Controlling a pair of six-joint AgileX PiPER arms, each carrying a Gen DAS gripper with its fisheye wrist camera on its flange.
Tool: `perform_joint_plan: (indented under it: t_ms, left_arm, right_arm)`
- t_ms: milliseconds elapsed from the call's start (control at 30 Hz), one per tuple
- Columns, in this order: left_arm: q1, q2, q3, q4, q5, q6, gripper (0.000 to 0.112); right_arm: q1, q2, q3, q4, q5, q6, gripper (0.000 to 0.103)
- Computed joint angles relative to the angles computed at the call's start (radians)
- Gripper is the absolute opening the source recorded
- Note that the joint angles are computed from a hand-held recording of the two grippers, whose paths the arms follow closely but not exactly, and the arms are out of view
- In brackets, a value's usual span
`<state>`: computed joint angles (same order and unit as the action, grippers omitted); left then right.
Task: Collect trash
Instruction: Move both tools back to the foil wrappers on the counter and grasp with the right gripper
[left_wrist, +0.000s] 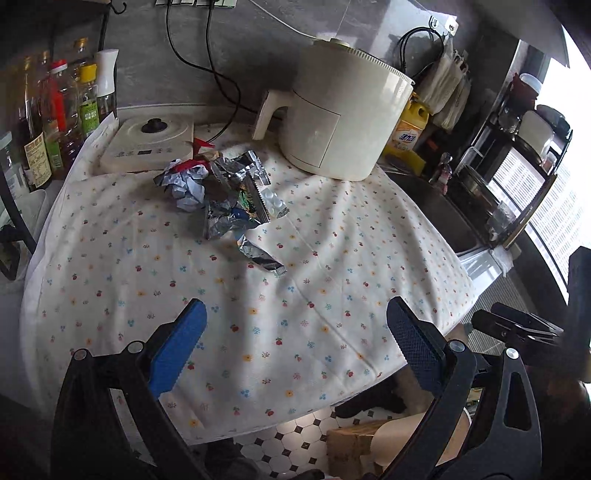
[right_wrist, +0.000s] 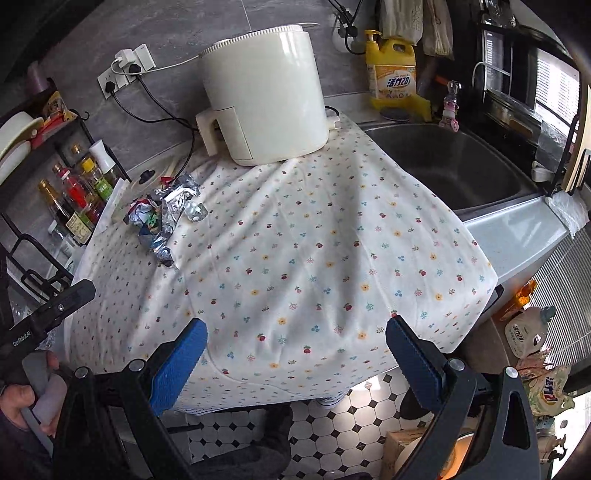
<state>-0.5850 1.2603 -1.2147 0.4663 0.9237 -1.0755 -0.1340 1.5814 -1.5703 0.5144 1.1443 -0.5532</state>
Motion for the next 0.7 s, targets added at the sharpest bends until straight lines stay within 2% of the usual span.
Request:
perform_joint_plan:
  t_ms: [367, 533, 700]
  left_arm:
    - [0.284, -0.139, 0.098, -0.096, -0.031, 0.183, 0.097]
    - [0.426, -0.155, 0.106, -0.190, -0.062, 0.341, 0.097]
    - [0.600, -0.129, 0.089, -0.353, -0.115, 0.569, 0.097]
  right_arm:
    - [0.262, 0.135, -0.148, -0.043, -0.051, 0.137, 0.095]
    - [0.348, 0.214, -0.237, -0.063, -0.059, 0.194, 0.095]
    - [0.423, 0.310, -0.358, -0.092, -0.055, 0.261, 0.095]
